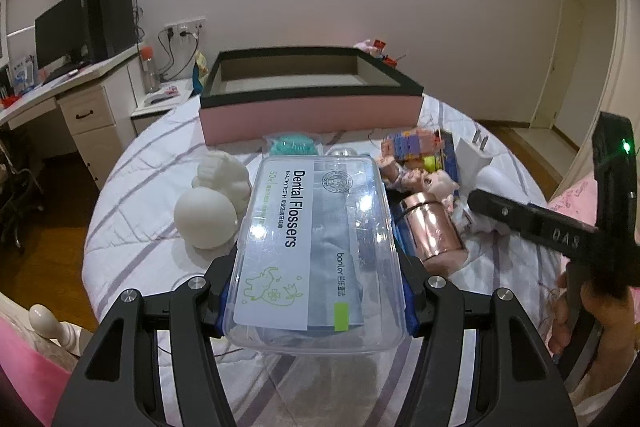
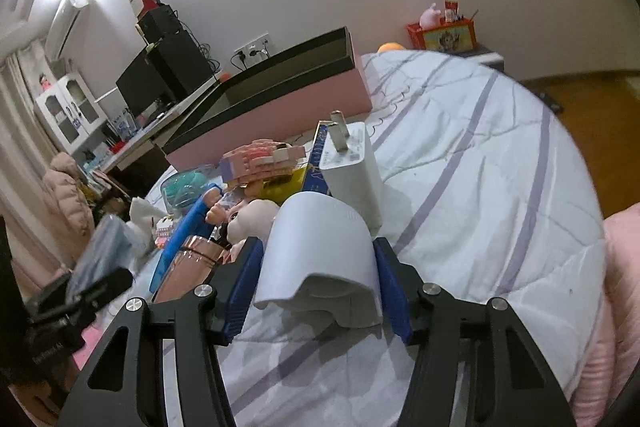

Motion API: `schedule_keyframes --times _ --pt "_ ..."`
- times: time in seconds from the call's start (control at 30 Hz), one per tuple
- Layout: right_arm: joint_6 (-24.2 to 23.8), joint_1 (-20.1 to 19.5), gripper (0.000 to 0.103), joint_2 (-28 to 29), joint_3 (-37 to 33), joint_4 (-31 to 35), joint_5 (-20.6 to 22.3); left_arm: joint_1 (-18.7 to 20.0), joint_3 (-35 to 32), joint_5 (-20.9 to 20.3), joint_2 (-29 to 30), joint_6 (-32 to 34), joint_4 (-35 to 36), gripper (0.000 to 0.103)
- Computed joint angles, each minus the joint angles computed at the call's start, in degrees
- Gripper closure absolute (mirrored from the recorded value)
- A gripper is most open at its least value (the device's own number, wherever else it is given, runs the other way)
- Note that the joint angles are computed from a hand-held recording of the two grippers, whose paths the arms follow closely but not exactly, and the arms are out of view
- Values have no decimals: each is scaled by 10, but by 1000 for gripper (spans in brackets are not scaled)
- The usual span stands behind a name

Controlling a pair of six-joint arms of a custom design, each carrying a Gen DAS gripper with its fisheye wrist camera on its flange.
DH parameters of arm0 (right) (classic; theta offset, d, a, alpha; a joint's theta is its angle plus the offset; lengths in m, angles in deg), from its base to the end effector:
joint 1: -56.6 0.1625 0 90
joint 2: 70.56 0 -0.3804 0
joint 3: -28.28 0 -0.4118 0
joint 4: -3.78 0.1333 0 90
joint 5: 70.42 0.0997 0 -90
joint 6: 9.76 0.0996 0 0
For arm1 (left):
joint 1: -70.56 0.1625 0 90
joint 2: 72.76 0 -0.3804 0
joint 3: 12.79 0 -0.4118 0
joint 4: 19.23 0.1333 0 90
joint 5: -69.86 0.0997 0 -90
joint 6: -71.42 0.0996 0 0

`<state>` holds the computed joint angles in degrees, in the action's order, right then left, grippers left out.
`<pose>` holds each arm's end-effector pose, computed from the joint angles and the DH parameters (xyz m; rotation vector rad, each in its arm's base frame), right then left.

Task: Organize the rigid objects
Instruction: 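Lift both held objects and carry them over the pink storage box, then open both tools to drop the floss box and white object into the box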

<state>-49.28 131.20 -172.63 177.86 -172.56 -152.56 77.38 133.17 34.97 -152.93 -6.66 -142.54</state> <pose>0.0518 -0.3650 0.2165 0.6487 -2.7130 0.9605 -0.2598 -0.2476 0.0601 0.4399 2.2232 -1.0473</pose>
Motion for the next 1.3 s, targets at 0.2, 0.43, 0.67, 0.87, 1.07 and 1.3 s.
schedule_keyframes --times 0.2,0.43,0.67,0.87,1.07,1.3 --pt "-32 64 46 8 21 -110 -70 4 -21 22 3 8 10 41" --pt "-47 153 46 56 -9 -176 -129 26 -57 62 24 73 -36 41" --pt "-30 244 46 124 -105 -145 -169 79 -119 136 44 161 -59 41" --pt "-3 281 46 249 -244 -88 -211 164 -187 187 88 262 -97 41" --pt "14 283 46 356 -350 -46 -258 259 -253 173 150 369 -174 41" --pt "41 267 45 436 -431 21 -311 322 -301 143 199 394 -166 41"
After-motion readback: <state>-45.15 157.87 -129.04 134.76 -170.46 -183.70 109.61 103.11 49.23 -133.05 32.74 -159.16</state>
